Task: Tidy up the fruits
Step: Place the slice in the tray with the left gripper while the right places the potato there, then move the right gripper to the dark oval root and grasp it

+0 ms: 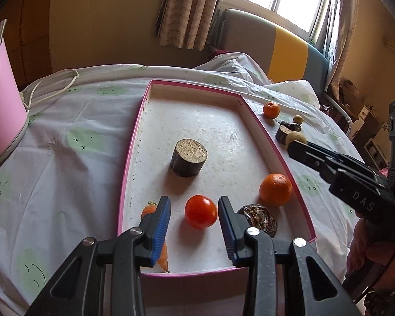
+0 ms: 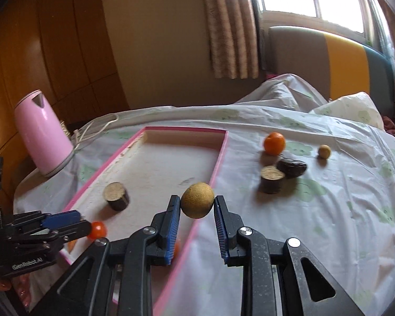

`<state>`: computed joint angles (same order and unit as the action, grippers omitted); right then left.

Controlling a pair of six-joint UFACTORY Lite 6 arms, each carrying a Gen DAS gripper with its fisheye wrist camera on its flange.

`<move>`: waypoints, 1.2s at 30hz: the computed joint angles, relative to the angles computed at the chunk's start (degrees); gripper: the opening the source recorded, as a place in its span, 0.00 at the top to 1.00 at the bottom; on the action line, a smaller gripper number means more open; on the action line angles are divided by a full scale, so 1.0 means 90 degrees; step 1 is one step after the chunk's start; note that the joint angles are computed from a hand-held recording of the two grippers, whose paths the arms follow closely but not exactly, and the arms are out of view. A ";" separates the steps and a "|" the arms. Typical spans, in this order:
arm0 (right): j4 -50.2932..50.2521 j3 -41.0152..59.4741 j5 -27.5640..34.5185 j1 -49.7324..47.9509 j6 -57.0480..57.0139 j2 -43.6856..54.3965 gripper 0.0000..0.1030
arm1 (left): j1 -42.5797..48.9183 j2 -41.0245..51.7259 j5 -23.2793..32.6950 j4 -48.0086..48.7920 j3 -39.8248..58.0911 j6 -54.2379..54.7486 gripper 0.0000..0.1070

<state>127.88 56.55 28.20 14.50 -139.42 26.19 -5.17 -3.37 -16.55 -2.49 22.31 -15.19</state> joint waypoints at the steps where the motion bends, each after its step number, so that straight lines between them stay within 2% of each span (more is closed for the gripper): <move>1: 0.0097 -0.0005 -0.0078 0.0188 -0.0067 0.0002 0.74 | 0.0006 -0.0058 -0.0009 0.0029 -0.0060 -0.0015 0.65; 5: 0.0112 0.0219 -0.0350 0.0706 0.0143 0.0266 0.74 | 0.0113 -0.0311 -0.0040 0.0274 -0.0301 -0.0144 0.65; 9: 0.0121 0.0484 -0.0675 0.1026 0.0321 0.0516 0.74 | 0.0353 -0.0401 -0.0057 0.1010 -0.0403 -0.0767 0.65; 12: -0.0354 0.0692 -0.0733 0.1098 0.0813 0.0686 0.74 | 0.0445 -0.0431 -0.0102 0.1290 -0.0464 -0.1007 0.65; 15: -0.0336 0.0751 -0.0803 0.1168 0.0799 0.0743 0.67 | 0.0447 -0.0445 -0.0109 0.1339 -0.0484 -0.1033 0.65; 17: -0.0254 0.0692 -0.0788 0.1157 0.0793 0.0692 0.56 | 0.0448 -0.0476 -0.0111 0.1475 -0.0510 -0.1168 0.65; 18: -0.0183 0.0588 -0.0681 0.1112 0.0753 0.0618 0.54 | 0.0448 -0.0477 -0.0110 0.1527 -0.0513 -0.1224 0.65; 23: 0.0265 0.0021 -0.0372 0.0831 0.0448 0.0199 0.53 | 0.0343 -0.0461 -0.0102 0.1510 -0.0498 -0.1276 0.65; 27: 0.0063 -0.0259 -0.0208 0.0425 0.0700 0.0002 0.52 | 0.0195 -0.0440 -0.0109 0.1458 -0.0494 -0.1230 0.65; 31: 0.0143 -0.0425 -0.0272 0.0013 0.0631 -0.0110 0.51 | -0.0033 -0.0418 -0.0074 0.1314 -0.0455 -0.1134 0.65; 36: -0.0024 -0.0317 -0.0447 -0.0602 0.0774 0.0100 0.51 | -0.0432 -0.0293 0.0020 0.0601 -0.0309 -0.0558 0.65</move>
